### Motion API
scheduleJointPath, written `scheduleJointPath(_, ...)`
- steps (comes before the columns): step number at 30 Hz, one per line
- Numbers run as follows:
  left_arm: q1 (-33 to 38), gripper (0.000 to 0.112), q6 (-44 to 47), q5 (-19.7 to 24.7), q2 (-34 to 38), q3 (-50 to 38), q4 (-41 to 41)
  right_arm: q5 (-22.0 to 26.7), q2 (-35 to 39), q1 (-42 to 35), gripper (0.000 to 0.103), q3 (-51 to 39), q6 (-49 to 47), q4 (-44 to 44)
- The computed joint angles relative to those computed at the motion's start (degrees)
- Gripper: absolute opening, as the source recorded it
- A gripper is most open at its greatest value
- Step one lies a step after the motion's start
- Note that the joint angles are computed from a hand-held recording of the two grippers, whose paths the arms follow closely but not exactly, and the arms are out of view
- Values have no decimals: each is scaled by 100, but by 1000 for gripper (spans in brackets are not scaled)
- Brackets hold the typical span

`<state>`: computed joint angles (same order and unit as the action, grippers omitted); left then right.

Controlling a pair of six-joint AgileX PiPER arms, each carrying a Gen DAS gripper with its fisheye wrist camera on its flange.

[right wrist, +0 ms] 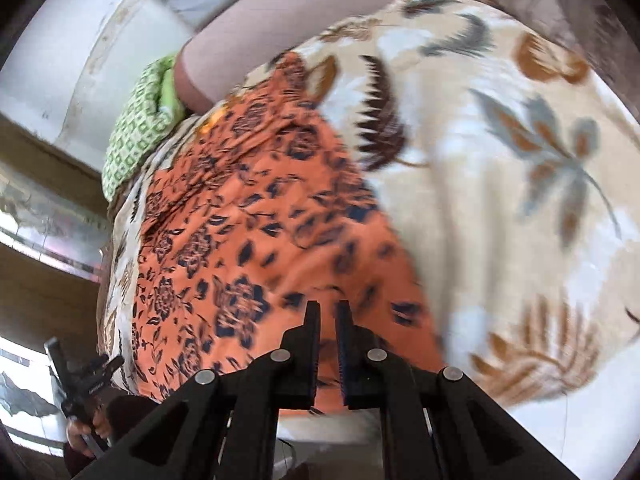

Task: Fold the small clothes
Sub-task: 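Smooth the folded shirt edge with the right gripper while the left tool hovers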

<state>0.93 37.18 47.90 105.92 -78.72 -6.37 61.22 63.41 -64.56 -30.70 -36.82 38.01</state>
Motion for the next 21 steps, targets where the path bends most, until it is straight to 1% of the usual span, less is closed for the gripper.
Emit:
scheduleJointPath(1,49,81,-72,70,-11,31,47,-10,68,-36,10,14,-12,-68)
scheduleJointPath(3,103,81,-244,198,12,17,160,50,229,-378,10,56,-244,-155)
scheduleJointPath(5,177,81,-301,300,3,19,139,-47,417,-630,10,85,-460,-160)
scheduleJointPath(8,306,81,-328,542,42,-120,-40,-164,887,-1055,10,100,-834,135)
scheduleJointPath(12,369,82,-537,821,212,-382,-29,-295,1183,-1128,10,106,-877,255)
scheduleJointPath(16,536,82,-878,1491,690,-917,-211,-372,1660,-1240,10,180,-1061,487)
scheduleJointPath(17,550,82,-948,1599,765,-987,-246,-370,1794,-1275,12,174,-1080,521)
scheduleJointPath(18,555,82,-984,1671,809,-1013,-283,-346,1881,-1290,16,146,-1072,518)
scheduleJointPath(19,542,82,-977,1701,827,-993,-328,-278,1958,-1332,29,137,-1136,581)
scheduleJointPath(20,506,82,-941,1690,820,-931,-357,-75,2119,-1467,57,124,-1377,771)
scheduleJointPath(21,465,82,-915,1663,811,-872,-356,250,2363,-1648,74,126,-1752,1070)
